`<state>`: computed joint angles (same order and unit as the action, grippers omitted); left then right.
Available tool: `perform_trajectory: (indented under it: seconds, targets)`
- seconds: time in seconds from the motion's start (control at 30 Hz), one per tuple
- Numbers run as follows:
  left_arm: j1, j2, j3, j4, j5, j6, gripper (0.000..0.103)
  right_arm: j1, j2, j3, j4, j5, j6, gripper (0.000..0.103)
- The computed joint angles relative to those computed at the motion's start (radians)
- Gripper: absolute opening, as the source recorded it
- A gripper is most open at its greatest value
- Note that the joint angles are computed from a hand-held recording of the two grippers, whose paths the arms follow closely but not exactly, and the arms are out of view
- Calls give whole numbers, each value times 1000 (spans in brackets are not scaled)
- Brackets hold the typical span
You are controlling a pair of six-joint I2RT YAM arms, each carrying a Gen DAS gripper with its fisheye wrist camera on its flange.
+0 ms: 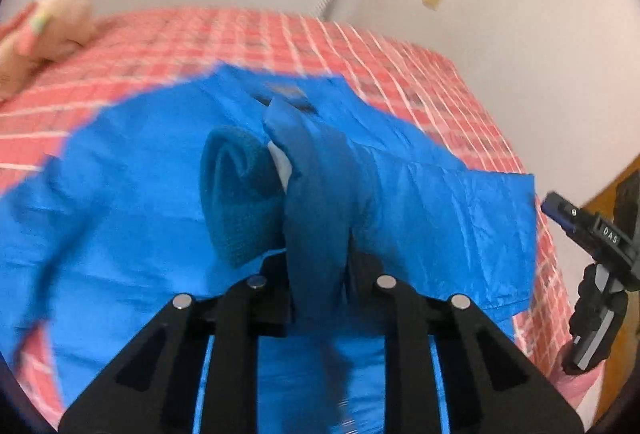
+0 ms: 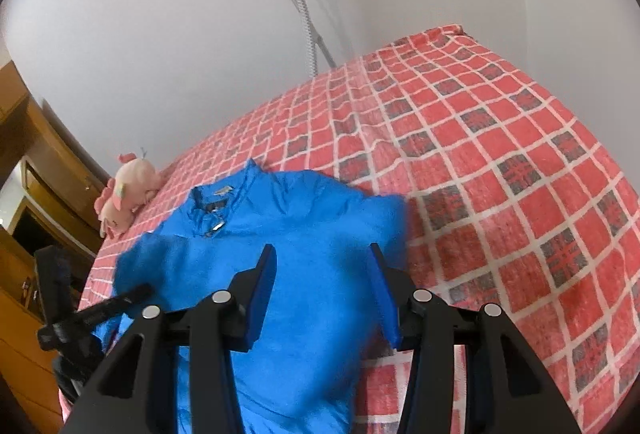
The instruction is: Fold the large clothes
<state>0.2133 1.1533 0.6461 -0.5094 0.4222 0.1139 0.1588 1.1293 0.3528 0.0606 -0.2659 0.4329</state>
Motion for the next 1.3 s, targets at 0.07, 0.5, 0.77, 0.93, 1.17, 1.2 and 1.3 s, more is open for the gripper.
perform_trajectory:
  seconds: [0.07, 0.5, 0.77, 0.93, 1.17, 1.2, 1.3]
  targets:
    - [100, -30, 10, -22, 0, 62, 18, 8, 23, -6, 42, -34, 1, 47]
    - [310, 338, 44, 107, -15, 202, 33, 217, 548, 162, 181, 1, 35, 43]
    - [388, 213, 24, 82, 0, 208, 49, 309, 489, 147, 152, 135, 53, 45]
    - [376, -68, -56, 53, 37, 210, 60, 441, 338, 147, 51, 235, 100, 46]
    - [181, 86, -114, 193, -105, 165, 55, 514, 517, 248, 5, 320, 130, 46]
    - [181, 113, -116, 208, -113, 167, 53, 508, 537, 250, 15, 317, 128, 46]
    - [212, 231, -79, 216, -82, 195, 52, 487, 583, 257, 29, 289, 115, 45]
